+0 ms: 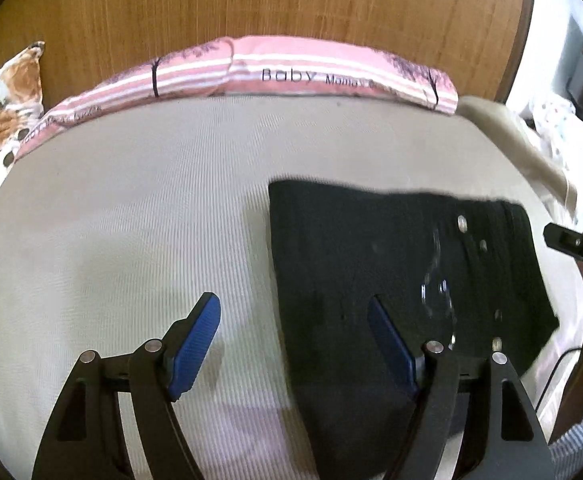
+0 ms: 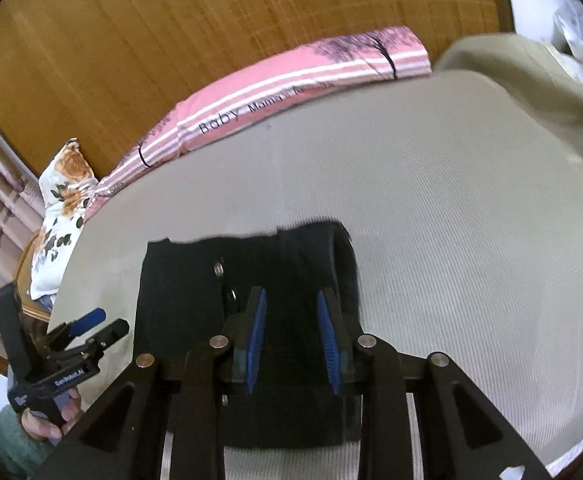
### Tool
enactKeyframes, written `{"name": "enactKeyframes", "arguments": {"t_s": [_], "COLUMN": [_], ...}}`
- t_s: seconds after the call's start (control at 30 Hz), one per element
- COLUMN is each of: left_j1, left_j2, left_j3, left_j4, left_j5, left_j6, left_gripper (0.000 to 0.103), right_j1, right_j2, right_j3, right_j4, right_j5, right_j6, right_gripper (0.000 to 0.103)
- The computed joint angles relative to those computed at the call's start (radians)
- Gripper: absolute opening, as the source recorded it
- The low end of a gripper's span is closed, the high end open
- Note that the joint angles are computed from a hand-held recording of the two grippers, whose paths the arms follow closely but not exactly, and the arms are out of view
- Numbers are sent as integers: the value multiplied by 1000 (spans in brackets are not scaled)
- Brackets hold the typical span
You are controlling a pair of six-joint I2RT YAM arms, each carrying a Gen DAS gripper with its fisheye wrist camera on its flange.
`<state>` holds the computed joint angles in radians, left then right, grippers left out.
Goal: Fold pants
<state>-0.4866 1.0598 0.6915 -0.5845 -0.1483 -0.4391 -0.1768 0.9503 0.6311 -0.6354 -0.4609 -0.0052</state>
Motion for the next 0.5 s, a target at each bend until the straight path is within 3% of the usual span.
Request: {"name": "enactKeyframes", "arguments": {"t_s": [0.33,0.5], "left_j1": [122,130], "left_j2": [252,401], "left_j3": [135,178], "left_j4": [167,202], "left_j5": [126,122], "left_j6": [109,134], "left_gripper": [76,76], "right_j1": [94,118], "right_j2": [166,226], "right_j3": [72,76], "right_j4": [123,177], "right_j5": [54,92], "right_j6": [48,46], "right_gripper": [26,22]}}
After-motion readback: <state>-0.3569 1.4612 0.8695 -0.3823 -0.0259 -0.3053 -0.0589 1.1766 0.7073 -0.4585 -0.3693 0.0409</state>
